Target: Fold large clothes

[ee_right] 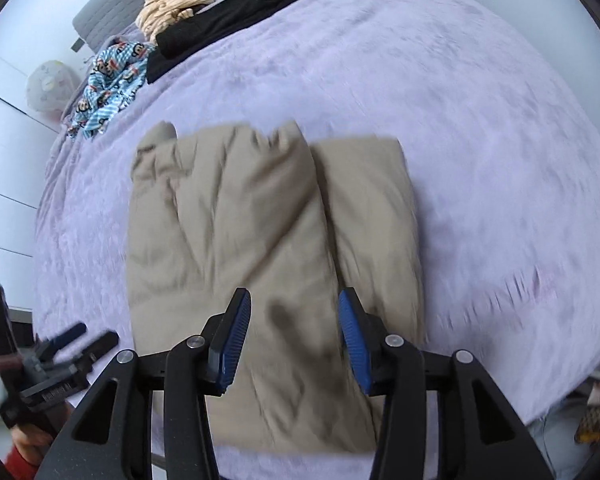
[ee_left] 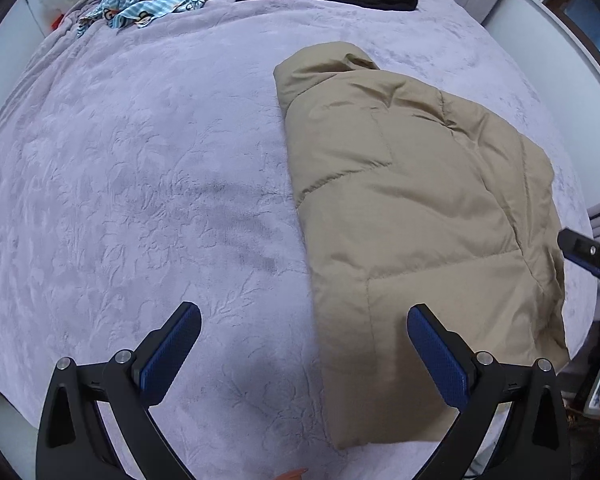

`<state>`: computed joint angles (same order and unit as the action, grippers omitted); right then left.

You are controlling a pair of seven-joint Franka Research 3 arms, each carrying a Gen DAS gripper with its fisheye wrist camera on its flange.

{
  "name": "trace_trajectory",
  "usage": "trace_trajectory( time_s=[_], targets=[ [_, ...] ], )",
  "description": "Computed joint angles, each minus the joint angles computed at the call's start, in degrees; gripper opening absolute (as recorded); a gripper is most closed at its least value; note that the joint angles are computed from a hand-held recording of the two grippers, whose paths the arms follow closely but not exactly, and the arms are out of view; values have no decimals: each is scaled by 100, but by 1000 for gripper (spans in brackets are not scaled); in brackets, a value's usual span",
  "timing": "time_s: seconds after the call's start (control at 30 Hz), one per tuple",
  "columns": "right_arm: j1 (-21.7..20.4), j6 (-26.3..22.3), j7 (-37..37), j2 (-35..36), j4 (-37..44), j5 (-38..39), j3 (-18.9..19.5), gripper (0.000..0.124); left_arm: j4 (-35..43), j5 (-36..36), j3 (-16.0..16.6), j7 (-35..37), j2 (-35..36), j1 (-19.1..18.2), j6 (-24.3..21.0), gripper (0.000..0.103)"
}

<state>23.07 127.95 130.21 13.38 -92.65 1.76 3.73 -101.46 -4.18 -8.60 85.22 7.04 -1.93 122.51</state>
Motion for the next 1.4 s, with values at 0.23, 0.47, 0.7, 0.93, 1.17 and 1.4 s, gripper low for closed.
trace_trajectory(
  time_s=[0.23,0.47,0.7,0.93,1.17,1.4],
  targets=[
    [42,-1242,-628,1848,2460,-310,-304,37,523,364,-81,-820,530,-190,-150,103],
    [-320,-1116,-992,1676,1854,292,-244,34,781,548,-157,-967,647,-320,-343,103],
    [-612,-532,-1549,600,610,1070,-94,42,944,763,-179,-974,623,-426,-525,103],
    [-759,-396,-1818,-204,-469,1389,-93,64,1086,906,-195,-1146,700,-530,-722,103],
    [-956,-102,-2291,-477,-1041,2062,-85,80,1039,958,-196,-1279,690,-566,-727,103],
    [-1036,144,-2520,-485,-1217,2540,-80,88,972,821,-201,-1244,654,-509,-716,103]
  ],
)
